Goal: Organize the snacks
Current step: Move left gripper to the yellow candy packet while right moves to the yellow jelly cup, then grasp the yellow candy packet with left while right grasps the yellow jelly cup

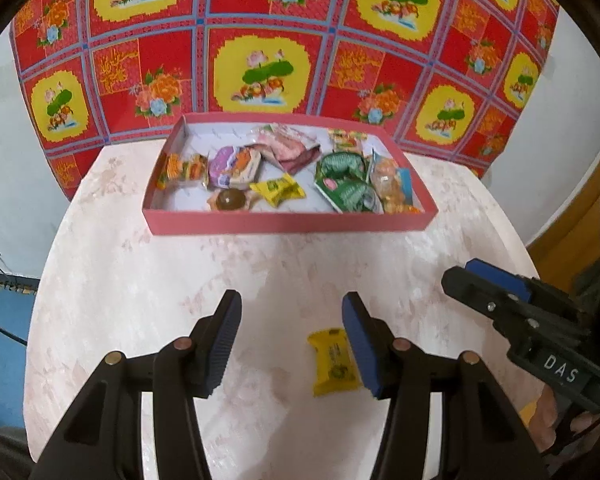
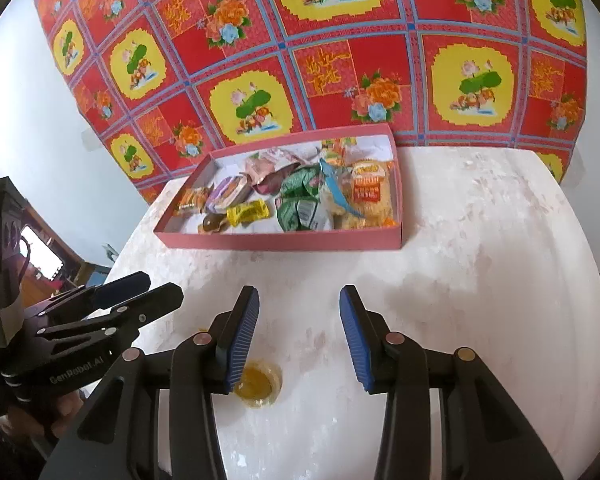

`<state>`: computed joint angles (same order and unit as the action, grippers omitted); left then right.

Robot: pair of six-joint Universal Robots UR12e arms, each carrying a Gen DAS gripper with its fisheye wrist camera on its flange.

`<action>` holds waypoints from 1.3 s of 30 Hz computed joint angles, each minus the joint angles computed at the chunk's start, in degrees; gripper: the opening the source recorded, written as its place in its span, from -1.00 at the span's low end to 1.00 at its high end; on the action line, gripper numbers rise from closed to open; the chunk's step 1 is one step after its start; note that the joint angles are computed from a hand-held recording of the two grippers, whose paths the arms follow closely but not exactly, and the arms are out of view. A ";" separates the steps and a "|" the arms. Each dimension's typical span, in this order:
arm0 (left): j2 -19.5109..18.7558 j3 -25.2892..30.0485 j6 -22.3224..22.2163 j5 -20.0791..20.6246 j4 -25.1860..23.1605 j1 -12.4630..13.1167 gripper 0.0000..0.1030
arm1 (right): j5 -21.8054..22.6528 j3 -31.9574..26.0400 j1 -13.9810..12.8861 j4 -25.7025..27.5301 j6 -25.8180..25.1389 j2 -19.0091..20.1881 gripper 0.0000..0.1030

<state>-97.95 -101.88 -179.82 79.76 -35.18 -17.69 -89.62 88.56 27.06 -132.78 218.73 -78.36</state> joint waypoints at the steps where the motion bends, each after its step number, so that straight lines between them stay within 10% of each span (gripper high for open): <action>1: 0.13 -0.24 0.08 0.00 -0.12 -0.05 0.07 | -0.11 0.06 0.12 0.26 0.15 -0.11 -0.16; 24: 0.41 -2.26 2.04 0.01 -2.35 -1.20 0.06 | -0.49 1.34 1.32 3.06 2.94 -1.37 -0.16; 39: -0.09 -3.31 3.09 -0.61 0.44 -0.90 -0.45 | 1.71 1.10 1.40 3.87 2.72 -0.81 -0.16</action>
